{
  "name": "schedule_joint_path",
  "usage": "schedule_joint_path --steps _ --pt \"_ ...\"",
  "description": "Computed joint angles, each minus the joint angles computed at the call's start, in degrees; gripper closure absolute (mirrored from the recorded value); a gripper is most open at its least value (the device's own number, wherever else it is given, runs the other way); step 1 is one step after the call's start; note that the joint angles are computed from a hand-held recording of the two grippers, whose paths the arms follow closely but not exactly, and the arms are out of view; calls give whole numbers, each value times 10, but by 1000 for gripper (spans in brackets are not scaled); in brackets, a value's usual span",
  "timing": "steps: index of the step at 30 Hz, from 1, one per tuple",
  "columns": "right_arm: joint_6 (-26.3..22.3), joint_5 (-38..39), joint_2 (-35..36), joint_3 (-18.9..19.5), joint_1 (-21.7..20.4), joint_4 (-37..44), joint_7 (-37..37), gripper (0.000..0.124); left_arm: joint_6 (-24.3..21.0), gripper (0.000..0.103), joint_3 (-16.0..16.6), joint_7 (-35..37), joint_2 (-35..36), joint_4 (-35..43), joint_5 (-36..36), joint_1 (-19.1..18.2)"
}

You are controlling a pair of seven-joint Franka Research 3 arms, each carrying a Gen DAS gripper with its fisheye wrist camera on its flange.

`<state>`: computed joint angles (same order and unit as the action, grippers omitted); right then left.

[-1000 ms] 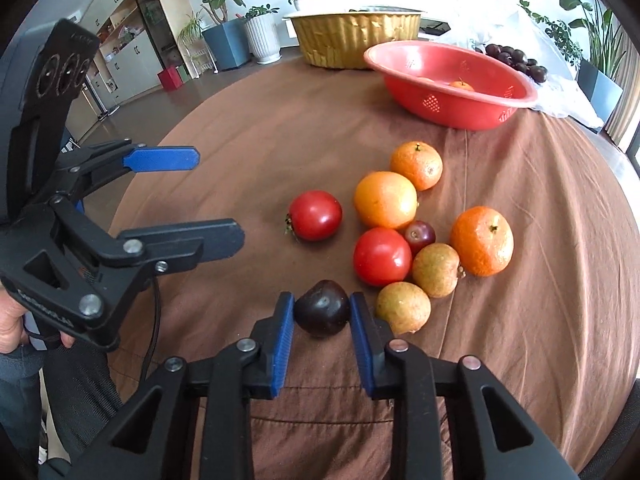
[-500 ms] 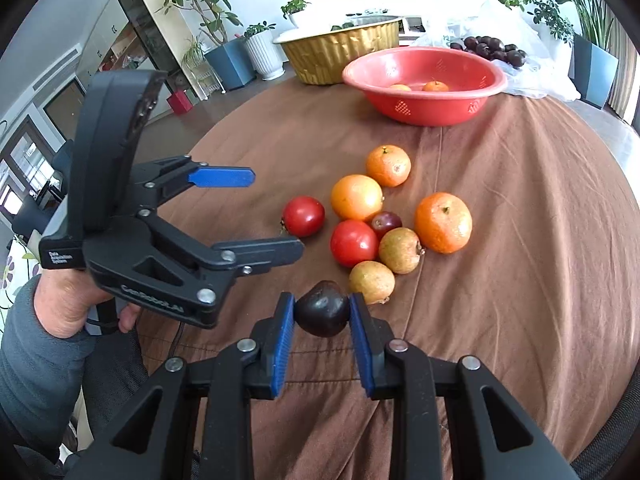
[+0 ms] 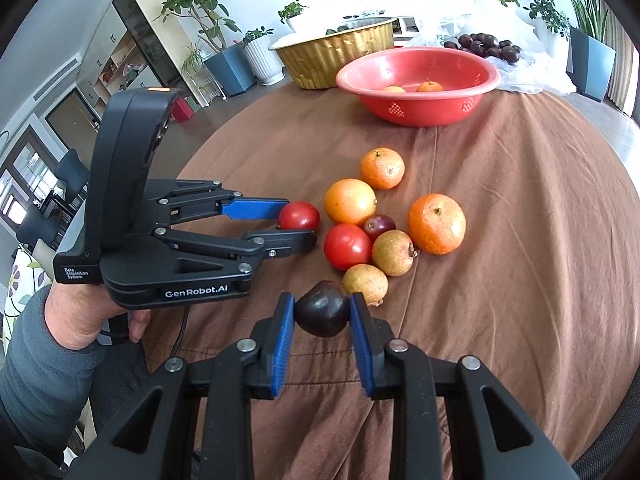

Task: Organize fruits
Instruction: 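Grasp the red tomato with the left tool while the right tool grasps a dark plum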

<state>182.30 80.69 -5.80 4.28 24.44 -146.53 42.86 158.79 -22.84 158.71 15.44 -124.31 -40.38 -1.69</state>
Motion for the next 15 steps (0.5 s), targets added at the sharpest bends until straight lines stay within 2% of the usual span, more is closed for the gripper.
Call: schedule_joint_path --steps 6,15 --pt "1 27 2 1 -2 5 -26 94 4 65 -2 2 -6 -7 -1 1" --pt "-1 39 3 6 -9 8 -37 94 -5 74 -2 28 -9 -7 -31 2"
